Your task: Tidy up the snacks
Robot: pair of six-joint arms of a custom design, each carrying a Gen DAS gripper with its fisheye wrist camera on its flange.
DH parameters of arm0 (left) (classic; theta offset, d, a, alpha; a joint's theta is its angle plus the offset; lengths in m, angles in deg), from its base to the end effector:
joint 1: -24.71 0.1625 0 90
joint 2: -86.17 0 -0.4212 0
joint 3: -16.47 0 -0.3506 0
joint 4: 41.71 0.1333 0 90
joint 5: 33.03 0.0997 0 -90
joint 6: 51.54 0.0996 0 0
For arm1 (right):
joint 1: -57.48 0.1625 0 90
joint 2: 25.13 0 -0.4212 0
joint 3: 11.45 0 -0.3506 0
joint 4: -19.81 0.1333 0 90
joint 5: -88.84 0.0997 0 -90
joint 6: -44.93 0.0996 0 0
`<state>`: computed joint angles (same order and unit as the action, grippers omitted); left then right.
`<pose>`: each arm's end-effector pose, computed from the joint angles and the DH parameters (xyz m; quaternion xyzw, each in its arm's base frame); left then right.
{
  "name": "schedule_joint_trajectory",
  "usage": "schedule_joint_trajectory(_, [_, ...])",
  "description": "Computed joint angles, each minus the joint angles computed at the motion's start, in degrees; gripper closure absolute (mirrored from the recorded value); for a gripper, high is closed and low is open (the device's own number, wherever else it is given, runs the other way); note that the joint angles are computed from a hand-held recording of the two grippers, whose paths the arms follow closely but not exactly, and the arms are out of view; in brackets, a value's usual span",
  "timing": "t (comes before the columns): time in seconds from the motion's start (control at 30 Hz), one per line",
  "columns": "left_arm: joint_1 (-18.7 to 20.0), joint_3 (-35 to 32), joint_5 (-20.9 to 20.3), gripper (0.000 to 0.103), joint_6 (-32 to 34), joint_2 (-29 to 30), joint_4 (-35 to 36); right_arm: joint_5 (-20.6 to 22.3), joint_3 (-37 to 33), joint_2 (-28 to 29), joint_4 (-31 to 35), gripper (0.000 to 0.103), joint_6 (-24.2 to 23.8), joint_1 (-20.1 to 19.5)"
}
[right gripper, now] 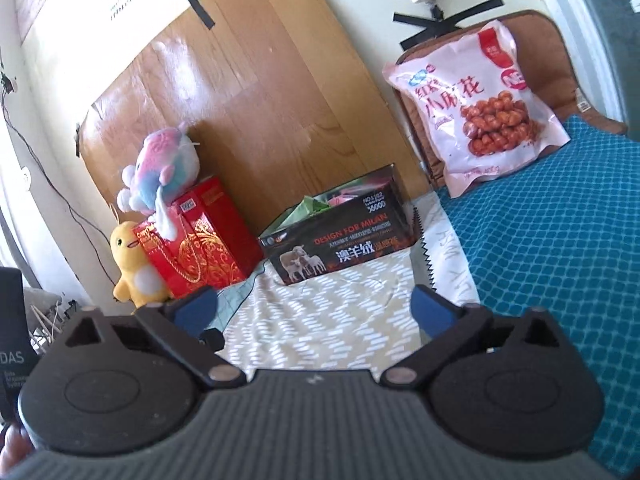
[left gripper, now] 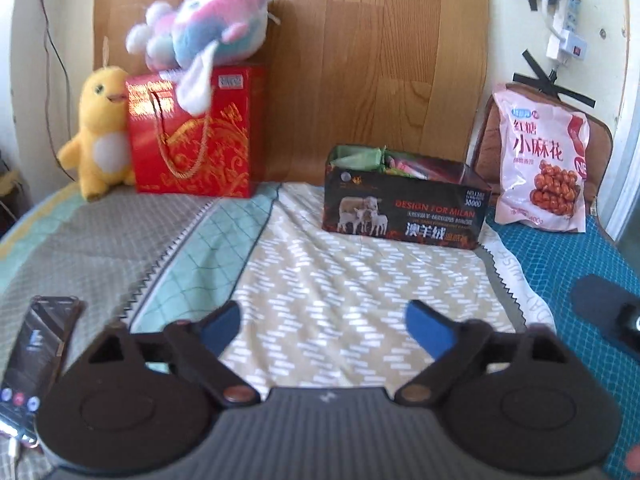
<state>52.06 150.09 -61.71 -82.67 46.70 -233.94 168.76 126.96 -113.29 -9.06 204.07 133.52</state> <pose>-0.2585 -0.3822 0.0473 0.1985 0.8356 -0.4128 0.3034 0.0757 -0.3204 0.1853 0.0989 -0.8183 0.5575 0.0988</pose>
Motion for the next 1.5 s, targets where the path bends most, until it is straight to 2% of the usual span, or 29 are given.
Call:
schedule_joint_trajectory(0.07, [-2.0,1.4,2.5,0.000,-2.1,-0.2,1.5,-0.4,1.4,-1.7,-0.7,0.000,-0.7,-0.3])
schedule_joint_trajectory(0.17, [-3.7,2.7,3.3,0.000,-6.2,-2.1,6.5,0.0,3.7,-3.9,-2.1,0.000,-0.1,0.0])
schedule_joint_trajectory(0.3, [-7.0,6.0,5.2,0.000,-10.5,-2.8,6.6,-1.5,6.3,-7.0,-1.6,0.000,-0.9,-0.9])
schedule_joint_trajectory(0.4, [-9.3,7.9,7.1,0.000,-14.1,-3.7,9.7,-1.2,8.3,-8.2,-3.1,0.000,-1.5,-0.6])
schedule_joint_trajectory(0.47, [-9.9,8.6,6.8,0.000,-13.9,-4.0,8.7,-1.5,8.8,-8.6,-3.0,0.000,-2.1,-0.8])
schedule_joint_trajectory(0.57, [-10.0,8.6,7.3,0.000,-13.5,-3.8,8.0,-2.3,8.7,-8.6,-2.9,0.000,-2.6,-1.2])
schedule_joint_trajectory(0.63, [-9.5,7.8,9.3,0.000,-15.4,-3.5,11.4,-3.0,8.5,-8.3,-3.2,0.000,-2.7,-2.0])
schedule_joint_trajectory(0.7, [-8.4,6.0,11.1,0.000,-19.3,-3.7,19.4,-3.4,7.5,-7.2,-2.8,0.000,-3.3,-2.7])
schedule_joint_trajectory(0.8, [-6.0,3.8,12.4,0.000,-19.9,-2.3,23.1,-1.5,6.1,-4.3,-4.0,0.000,-3.8,-2.6])
schedule_joint_trajectory(0.93, [-1.6,0.2,14.1,0.000,-15.4,2.0,19.5,2.6,4.3,0.6,-8.4,0.000,-5.6,-1.8])
schedule_joint_trajectory(1.0, [1.2,-2.4,13.5,0.000,-10.7,4.2,15.7,5.2,2.5,3.2,-10.2,0.000,-6.4,-0.7])
schedule_joint_trajectory(1.1, [3.9,-5.7,13.8,0.000,-2.5,8.3,6.8,8.6,-0.9,7.1,-13.3,0.000,-7.8,1.1])
schedule_joint_trajectory(1.17, [5.3,-8.7,15.7,0.000,7.2,13.1,-4.4,11.5,-3.8,10.3,-15.5,0.000,-9.6,2.9])
schedule_joint_trajectory(1.23, [6.5,-12.0,16.2,0.000,15.6,16.5,-12.2,13.4,-5.7,13.4,-19.5,0.000,-12.6,3.9])
schedule_joint_trajectory(1.3, [7.4,-14.1,15.9,0.000,20.7,18.3,-16.3,14.4,-6.3,16.0,-23.3,0.000,-15.1,4.0])
schedule_joint_trajectory(1.33, [7.8,-14.5,15.4,0.000,21.1,18.4,-16.2,15.4,-7.4,16.5,-21.8,0.000,-15.0,4.2])
schedule_joint_trajectory(1.4, [8.5,-14.3,13.4,0.000,19.8,17.1,-13.2,13.9,-8.7,15.7,-17.1,0.000,-13.4,3.2])
schedule_joint_trajectory(1.5, [8.7,-14.5,13.4,0.000,19.5,17.1,-13.1,8.6,-5.9,13.1,-19.5,0.000,-8.6,-0.2])
